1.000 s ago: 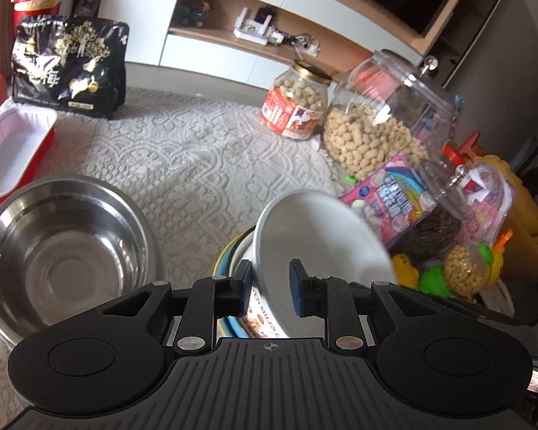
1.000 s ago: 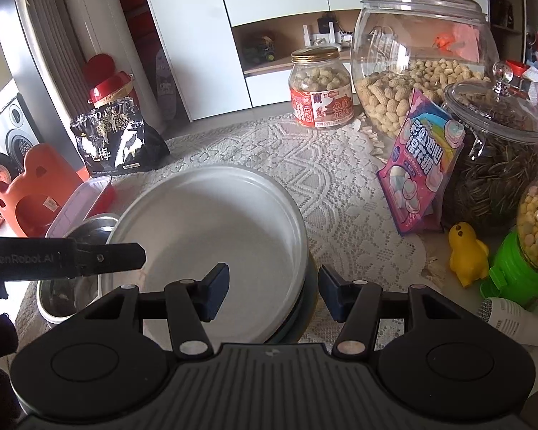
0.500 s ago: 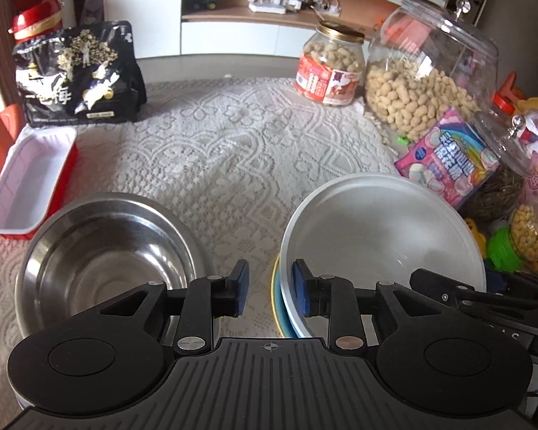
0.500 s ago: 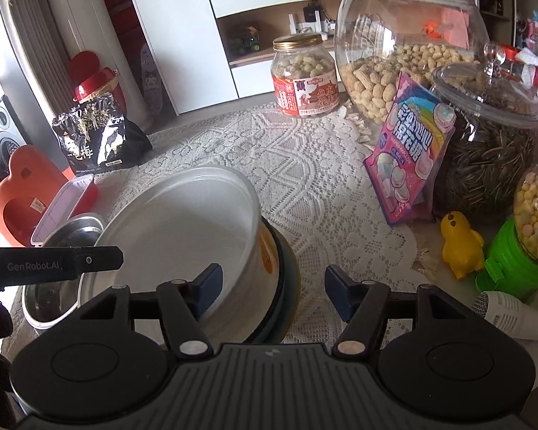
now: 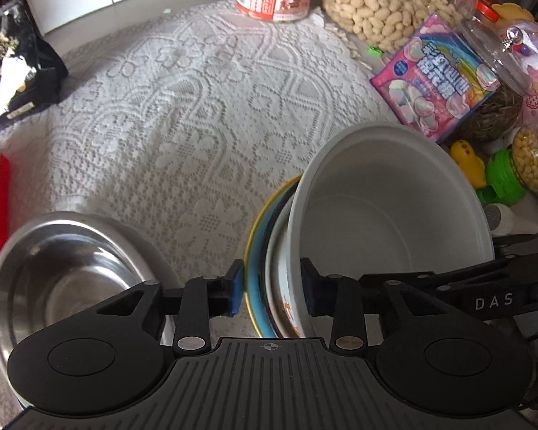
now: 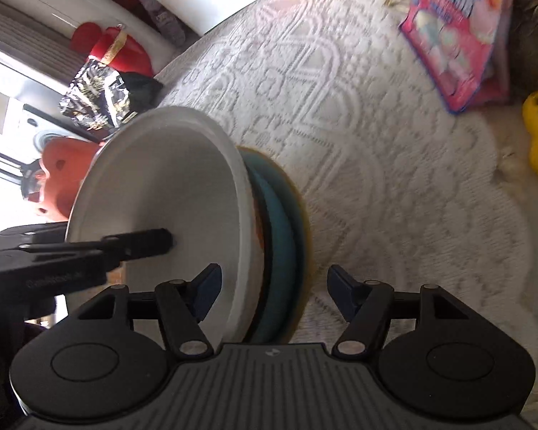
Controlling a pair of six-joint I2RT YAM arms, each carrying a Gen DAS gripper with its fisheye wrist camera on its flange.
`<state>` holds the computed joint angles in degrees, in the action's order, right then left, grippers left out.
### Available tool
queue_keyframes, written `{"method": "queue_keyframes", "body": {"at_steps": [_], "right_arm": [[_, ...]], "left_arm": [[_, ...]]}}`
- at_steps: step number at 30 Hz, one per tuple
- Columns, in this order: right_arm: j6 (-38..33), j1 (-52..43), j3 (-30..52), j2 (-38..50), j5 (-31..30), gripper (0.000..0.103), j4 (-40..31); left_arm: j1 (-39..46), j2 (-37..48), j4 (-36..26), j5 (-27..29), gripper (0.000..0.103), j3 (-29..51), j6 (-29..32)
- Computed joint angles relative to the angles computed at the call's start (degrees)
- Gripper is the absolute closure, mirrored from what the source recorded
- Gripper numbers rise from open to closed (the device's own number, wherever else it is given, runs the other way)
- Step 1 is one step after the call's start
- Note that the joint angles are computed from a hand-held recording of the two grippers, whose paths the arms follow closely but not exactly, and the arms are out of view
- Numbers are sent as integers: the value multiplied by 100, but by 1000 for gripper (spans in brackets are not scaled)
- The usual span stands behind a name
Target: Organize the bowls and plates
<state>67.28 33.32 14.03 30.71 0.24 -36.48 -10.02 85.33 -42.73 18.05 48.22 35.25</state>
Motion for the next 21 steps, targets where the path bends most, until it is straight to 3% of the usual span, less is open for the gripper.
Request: {"method": "queue_keyframes", "body": {"at_steps": [2,5,13,21], "right_arm": [[-153,-187,-142,74,-433,35,399],[-138,165,110,489,-96,35,471],[-727,-324,160,541,112,35,639],[-1678,-2107,6,828,-1212,36,1108]], "left_arm": [[48,101,-28,70,60,54,-52],[0,169,33,83,52,45,-169],[-179,357,228,130,51,188,-564],[-491,635,434,35,53,452,-962]]}}
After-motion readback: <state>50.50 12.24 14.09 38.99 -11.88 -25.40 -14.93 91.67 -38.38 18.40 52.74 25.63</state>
